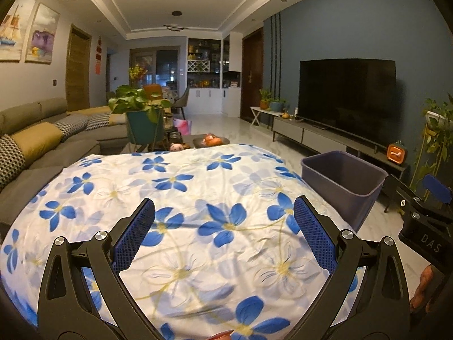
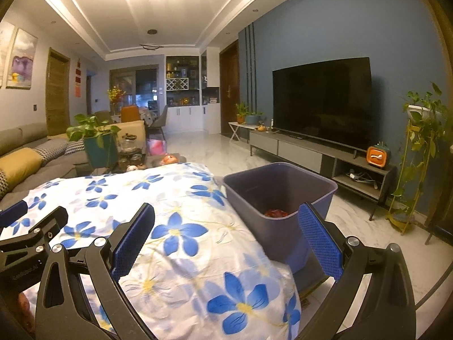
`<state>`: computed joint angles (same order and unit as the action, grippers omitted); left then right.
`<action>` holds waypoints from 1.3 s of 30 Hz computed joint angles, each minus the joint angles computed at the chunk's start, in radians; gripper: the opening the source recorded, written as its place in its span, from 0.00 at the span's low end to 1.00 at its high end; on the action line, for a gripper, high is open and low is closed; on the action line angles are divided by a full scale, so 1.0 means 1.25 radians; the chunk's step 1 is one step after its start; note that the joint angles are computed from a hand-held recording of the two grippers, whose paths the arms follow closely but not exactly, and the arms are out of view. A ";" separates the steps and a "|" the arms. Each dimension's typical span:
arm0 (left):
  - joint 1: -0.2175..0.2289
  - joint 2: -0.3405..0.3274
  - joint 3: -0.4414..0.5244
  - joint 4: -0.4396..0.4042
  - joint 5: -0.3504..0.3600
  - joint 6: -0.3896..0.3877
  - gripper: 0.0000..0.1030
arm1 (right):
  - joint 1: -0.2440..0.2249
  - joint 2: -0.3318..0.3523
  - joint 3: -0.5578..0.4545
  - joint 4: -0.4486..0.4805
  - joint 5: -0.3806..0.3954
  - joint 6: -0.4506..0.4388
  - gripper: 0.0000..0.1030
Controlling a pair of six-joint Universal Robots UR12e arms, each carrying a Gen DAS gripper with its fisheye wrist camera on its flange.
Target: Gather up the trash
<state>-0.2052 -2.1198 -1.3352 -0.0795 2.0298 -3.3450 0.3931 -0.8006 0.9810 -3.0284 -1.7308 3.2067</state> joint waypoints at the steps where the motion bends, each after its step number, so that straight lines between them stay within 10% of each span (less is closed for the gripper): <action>1: 0.000 0.004 -0.007 0.005 0.003 -0.002 0.94 | 0.002 -0.002 0.002 -0.001 0.004 -0.002 0.95; 39: 0.004 0.030 -0.054 0.028 0.027 -0.026 0.94 | 0.014 -0.004 0.008 -0.027 0.017 -0.017 0.95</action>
